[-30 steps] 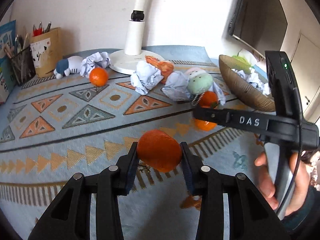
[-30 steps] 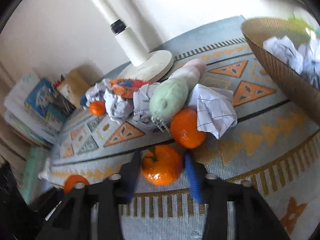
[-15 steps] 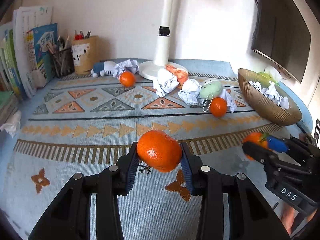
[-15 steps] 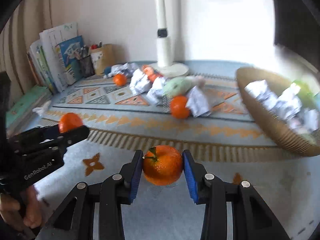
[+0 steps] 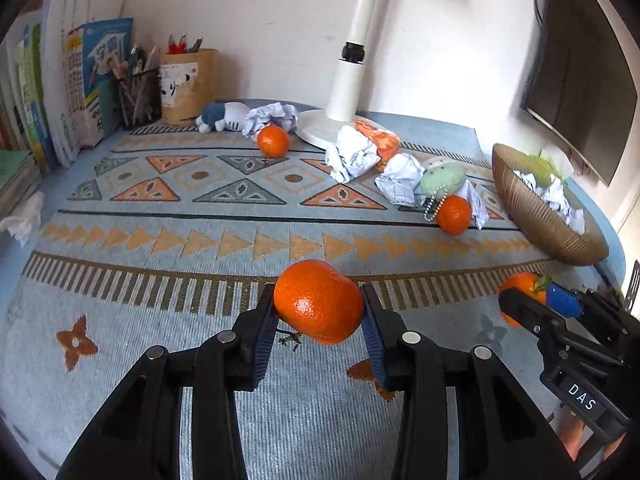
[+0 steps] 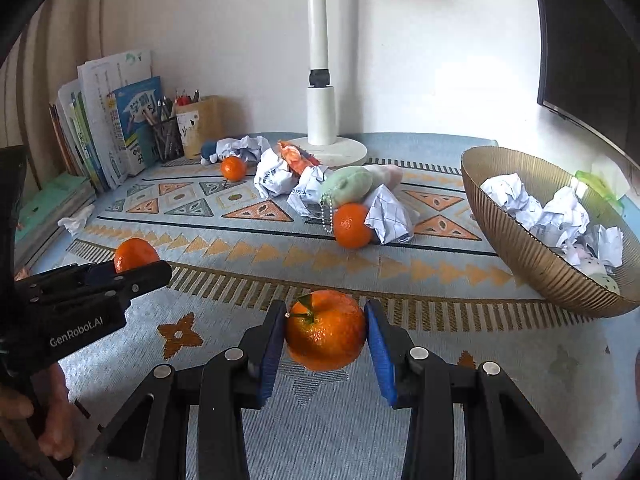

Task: Organize objects
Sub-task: 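Lift both held tangerines off the rug and hold them up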

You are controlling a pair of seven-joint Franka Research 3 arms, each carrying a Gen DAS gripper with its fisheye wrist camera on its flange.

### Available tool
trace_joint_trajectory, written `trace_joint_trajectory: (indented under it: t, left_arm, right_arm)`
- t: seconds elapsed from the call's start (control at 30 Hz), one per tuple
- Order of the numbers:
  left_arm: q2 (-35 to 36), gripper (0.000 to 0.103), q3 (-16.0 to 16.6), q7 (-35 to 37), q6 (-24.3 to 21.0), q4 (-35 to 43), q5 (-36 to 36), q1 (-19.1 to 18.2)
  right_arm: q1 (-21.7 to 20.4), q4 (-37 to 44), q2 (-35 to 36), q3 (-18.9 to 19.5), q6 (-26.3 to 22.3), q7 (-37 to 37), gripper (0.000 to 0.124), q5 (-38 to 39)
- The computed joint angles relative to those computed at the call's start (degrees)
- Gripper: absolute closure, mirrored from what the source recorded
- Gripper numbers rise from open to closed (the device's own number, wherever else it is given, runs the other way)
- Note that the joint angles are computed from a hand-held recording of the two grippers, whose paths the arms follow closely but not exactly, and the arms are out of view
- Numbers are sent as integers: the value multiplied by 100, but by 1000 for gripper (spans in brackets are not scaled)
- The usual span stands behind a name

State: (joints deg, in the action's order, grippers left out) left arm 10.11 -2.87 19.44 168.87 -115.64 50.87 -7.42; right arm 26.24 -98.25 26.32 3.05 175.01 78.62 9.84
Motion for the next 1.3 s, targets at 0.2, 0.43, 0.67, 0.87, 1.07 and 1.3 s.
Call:
trace_joint_trajectory:
  t: [0.2,0.43,0.67,0.87,1.07,1.3]
  left_arm:
    - [24,66,-25,170,12,19,-88,-4]
    - [14,66,6,196,82,-6,-123,-15]
    - [11,66,6,220,111,-17,-136,-13]
    - [12,66,12,214,107,-15,-135,-22]
    - [12,66,15,222,137,-18,-137,-19]
    - [10,66,15,221,125,-13,-145,-25]
  right_arm:
    - [58,2,7,-64,29,1,85,-15]
    - [82,-35,-3,-121,108,157,85,-50]
    - [13,-30,10,-35,143,76,85,-23]
    - [26,-35,10,-40,160,44,85,10]
    - [-4,-18,23,-3,149,-1,85,41]
    - [-42,177,99,-4,-240,81,85,76]
